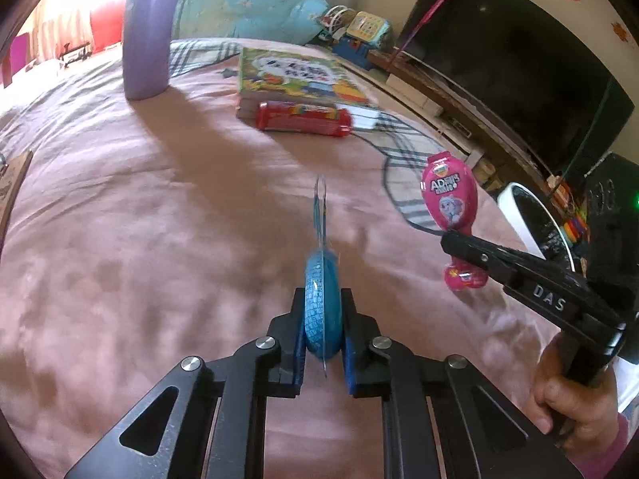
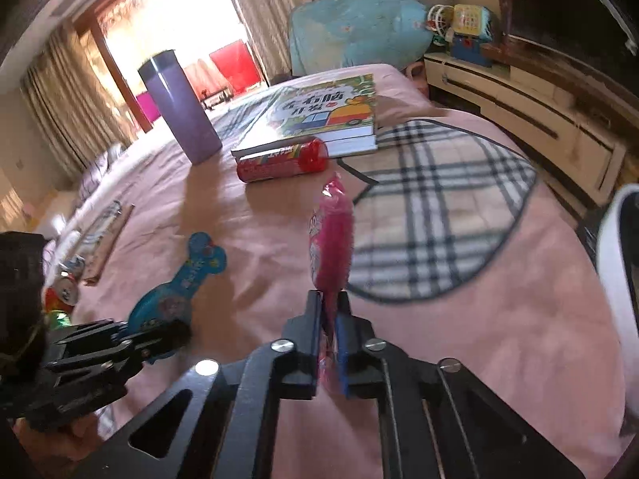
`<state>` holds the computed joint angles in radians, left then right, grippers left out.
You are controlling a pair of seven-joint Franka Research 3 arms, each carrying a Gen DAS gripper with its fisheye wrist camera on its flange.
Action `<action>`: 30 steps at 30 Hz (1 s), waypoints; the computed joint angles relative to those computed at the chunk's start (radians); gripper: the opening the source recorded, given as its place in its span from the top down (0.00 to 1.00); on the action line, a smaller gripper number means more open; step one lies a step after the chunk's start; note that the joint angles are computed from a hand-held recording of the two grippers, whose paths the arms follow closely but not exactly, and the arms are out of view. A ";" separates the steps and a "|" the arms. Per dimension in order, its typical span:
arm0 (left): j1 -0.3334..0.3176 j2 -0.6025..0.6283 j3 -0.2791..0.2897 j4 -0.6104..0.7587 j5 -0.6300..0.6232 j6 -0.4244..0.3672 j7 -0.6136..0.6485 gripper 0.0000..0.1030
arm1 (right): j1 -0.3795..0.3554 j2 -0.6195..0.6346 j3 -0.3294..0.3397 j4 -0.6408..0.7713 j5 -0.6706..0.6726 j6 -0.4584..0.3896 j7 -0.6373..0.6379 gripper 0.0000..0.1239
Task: Collect trash
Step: 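Carry the blue and pink candy packs over the bin with both tools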
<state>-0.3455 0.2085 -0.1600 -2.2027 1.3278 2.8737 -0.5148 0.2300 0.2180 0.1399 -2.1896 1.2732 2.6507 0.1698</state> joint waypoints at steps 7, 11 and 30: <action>-0.065 0.019 -0.037 0.066 -0.020 -0.092 -0.003 0.87 | -0.047 -0.099 -0.053 -0.101 0.049 -0.073 -0.083 0.97; -0.103 0.053 -0.052 0.124 -0.070 -0.139 0.051 0.87 | -0.073 -0.125 -0.088 -0.128 0.058 -0.114 -0.110 0.97; -0.261 0.204 -0.030 0.374 -0.309 -0.268 0.367 0.87 | -0.195 -0.172 -0.182 -0.184 0.086 -0.255 -0.201 0.97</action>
